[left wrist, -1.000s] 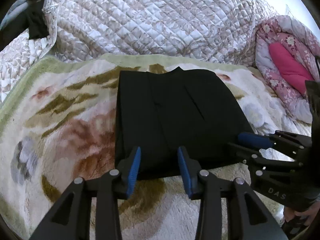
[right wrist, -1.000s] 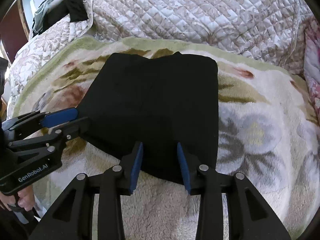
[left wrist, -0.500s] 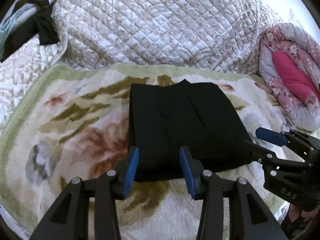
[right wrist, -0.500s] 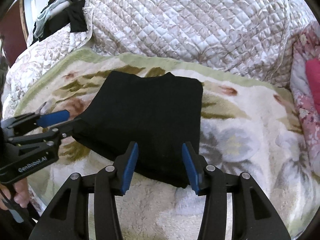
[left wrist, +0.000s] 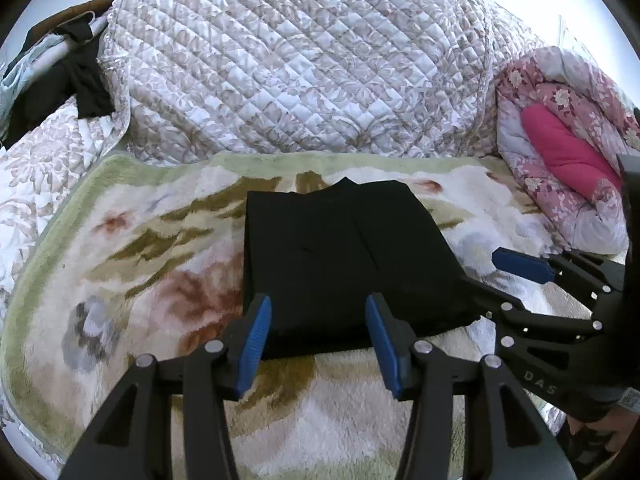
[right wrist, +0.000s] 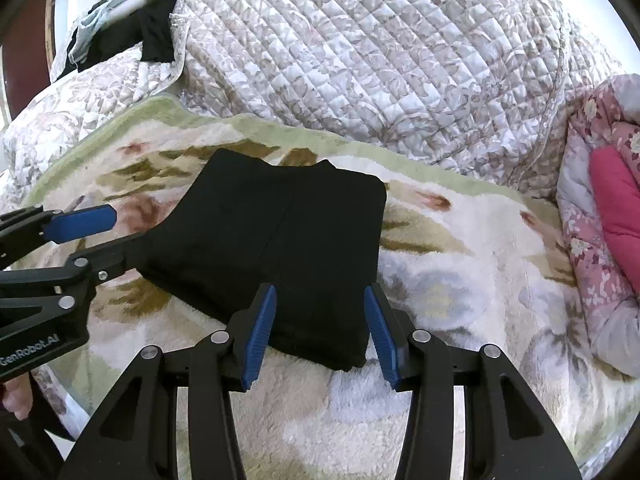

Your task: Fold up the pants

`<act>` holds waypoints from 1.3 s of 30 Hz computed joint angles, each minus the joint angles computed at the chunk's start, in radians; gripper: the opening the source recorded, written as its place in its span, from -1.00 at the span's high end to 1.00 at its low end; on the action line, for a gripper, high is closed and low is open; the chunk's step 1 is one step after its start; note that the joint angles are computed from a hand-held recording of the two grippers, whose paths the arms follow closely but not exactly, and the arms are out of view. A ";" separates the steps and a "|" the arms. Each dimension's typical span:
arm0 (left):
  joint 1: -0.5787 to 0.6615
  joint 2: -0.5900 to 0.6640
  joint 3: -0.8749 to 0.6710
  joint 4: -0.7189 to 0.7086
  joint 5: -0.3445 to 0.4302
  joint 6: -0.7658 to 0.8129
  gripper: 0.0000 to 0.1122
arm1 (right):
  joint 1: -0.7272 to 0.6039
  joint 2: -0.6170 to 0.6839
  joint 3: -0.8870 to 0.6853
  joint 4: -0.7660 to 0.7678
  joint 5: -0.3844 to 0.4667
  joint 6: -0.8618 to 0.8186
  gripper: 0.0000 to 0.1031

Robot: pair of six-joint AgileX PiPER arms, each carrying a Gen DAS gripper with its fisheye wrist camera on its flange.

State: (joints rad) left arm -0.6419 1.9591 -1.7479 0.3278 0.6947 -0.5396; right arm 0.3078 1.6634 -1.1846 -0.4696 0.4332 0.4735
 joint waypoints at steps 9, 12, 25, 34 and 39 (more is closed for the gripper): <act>-0.013 0.006 0.002 -0.026 0.068 0.005 0.07 | -0.021 -0.058 0.088 0.097 -0.038 -0.058 0.10; -0.003 0.002 0.005 -0.087 0.060 0.053 0.07 | -0.024 -0.068 0.104 0.104 -0.047 -0.061 0.10; 0.107 -0.011 0.032 -0.612 0.021 0.394 0.07 | -0.023 -0.087 0.116 0.149 -0.077 -0.123 0.09; 0.140 -0.015 0.042 -0.729 0.010 0.457 0.07 | -0.025 -0.099 0.118 0.158 -0.087 -0.132 0.09; 0.119 -0.029 0.048 -0.597 -0.013 0.357 0.07 | -0.020 -0.099 0.115 0.159 -0.081 -0.129 0.09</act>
